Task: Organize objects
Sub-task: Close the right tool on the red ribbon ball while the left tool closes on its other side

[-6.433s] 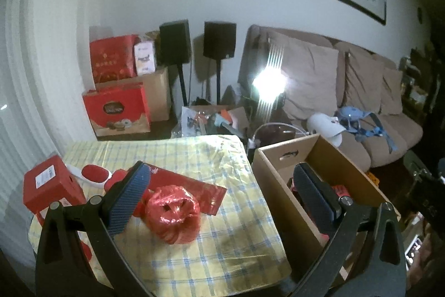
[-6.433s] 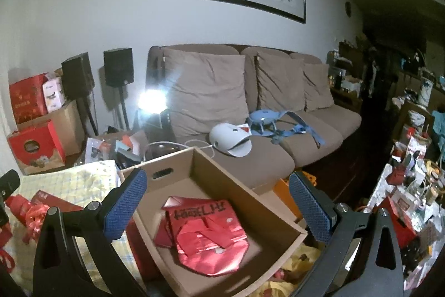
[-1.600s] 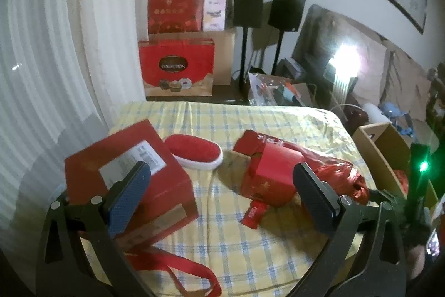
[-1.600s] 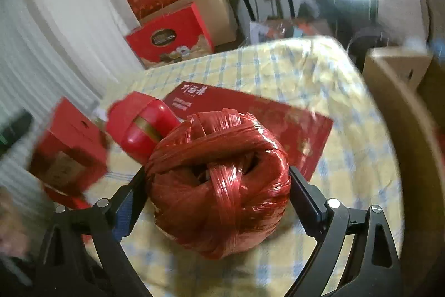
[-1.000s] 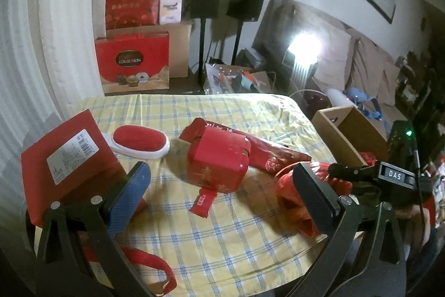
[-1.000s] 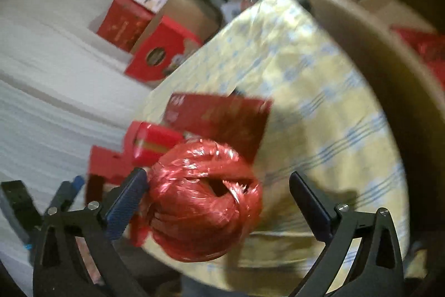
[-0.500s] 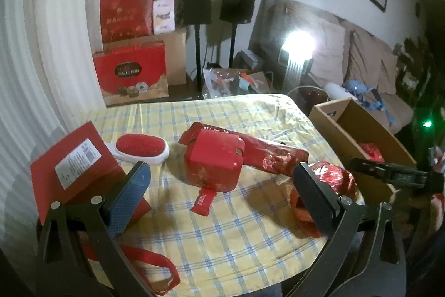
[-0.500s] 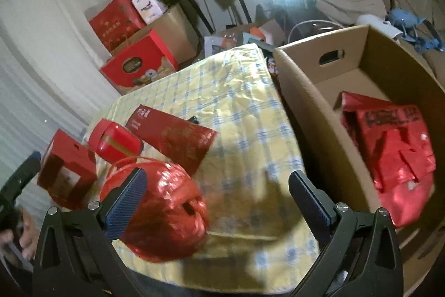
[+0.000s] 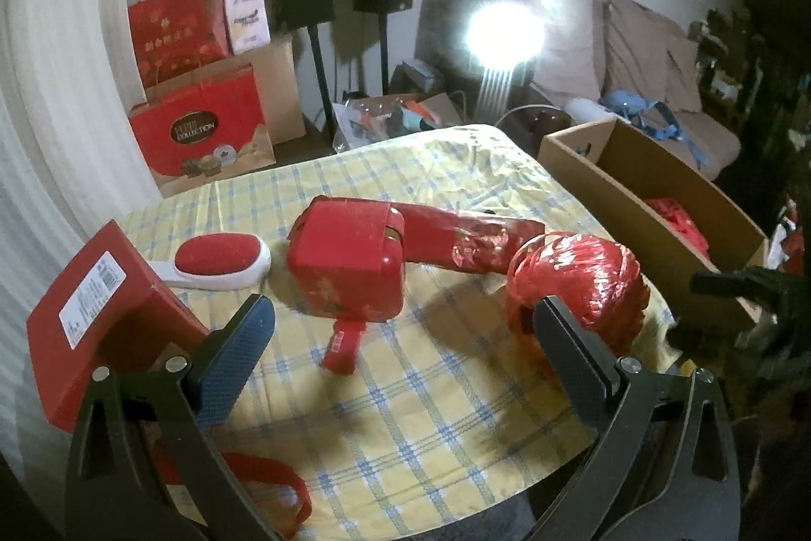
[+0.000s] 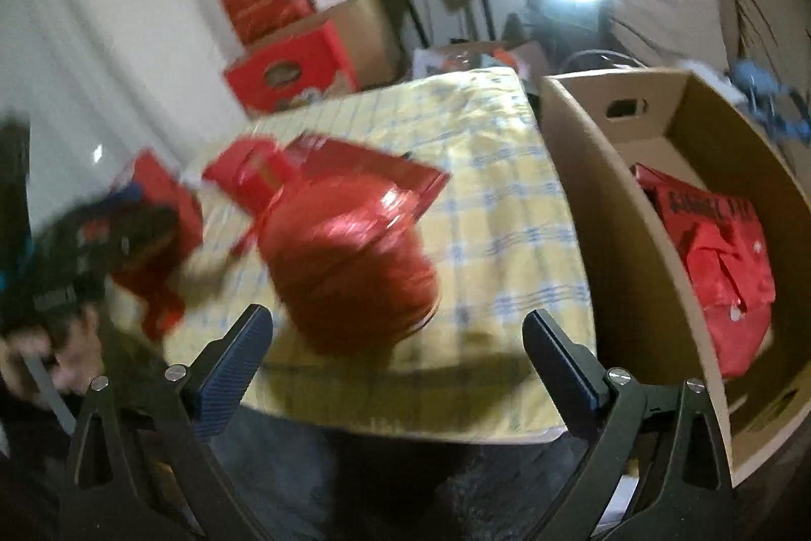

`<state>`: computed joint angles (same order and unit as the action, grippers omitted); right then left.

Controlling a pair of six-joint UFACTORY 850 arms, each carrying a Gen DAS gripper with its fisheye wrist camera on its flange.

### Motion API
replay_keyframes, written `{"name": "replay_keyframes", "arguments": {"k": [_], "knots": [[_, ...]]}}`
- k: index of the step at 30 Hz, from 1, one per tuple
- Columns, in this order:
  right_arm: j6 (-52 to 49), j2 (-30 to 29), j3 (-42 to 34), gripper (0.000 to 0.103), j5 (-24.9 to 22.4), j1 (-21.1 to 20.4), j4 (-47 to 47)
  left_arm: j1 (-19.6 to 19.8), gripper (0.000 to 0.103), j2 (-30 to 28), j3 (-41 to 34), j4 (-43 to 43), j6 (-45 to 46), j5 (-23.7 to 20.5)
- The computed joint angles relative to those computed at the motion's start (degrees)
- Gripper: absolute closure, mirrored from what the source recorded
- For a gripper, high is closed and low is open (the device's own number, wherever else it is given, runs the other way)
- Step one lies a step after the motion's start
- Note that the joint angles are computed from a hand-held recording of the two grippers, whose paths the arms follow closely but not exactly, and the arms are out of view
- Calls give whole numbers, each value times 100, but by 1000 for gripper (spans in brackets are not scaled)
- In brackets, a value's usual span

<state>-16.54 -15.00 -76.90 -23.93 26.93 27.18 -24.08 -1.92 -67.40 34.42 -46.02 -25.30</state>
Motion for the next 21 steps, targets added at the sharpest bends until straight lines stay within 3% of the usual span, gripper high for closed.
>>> {"name": "replay_keyframes", "arguments": {"k": [2, 4, 9, 15, 18, 21], "knots": [[336, -5, 111, 3, 100, 113, -385, -10, 1, 77, 72, 86, 153, 47], [192, -78, 175, 3, 85, 172, -167, -12, 1, 154, 165, 163, 291, 179], [49, -335, 148, 3, 264, 328, -56, 102, 1, 289, 282, -841, 1164, 636], [1128, -349, 247, 3, 919, 230, -723, -101, 1, 198, 294, 4, 896, 619], [2052, -317, 256, 3, 1100, 139, -1520, -237, 1, 106, 284, 253, 833, 667], [1556, -429, 114, 3, 988, 5, -1038, -303, 1, -110, 154, 241, 705, 715]]}}
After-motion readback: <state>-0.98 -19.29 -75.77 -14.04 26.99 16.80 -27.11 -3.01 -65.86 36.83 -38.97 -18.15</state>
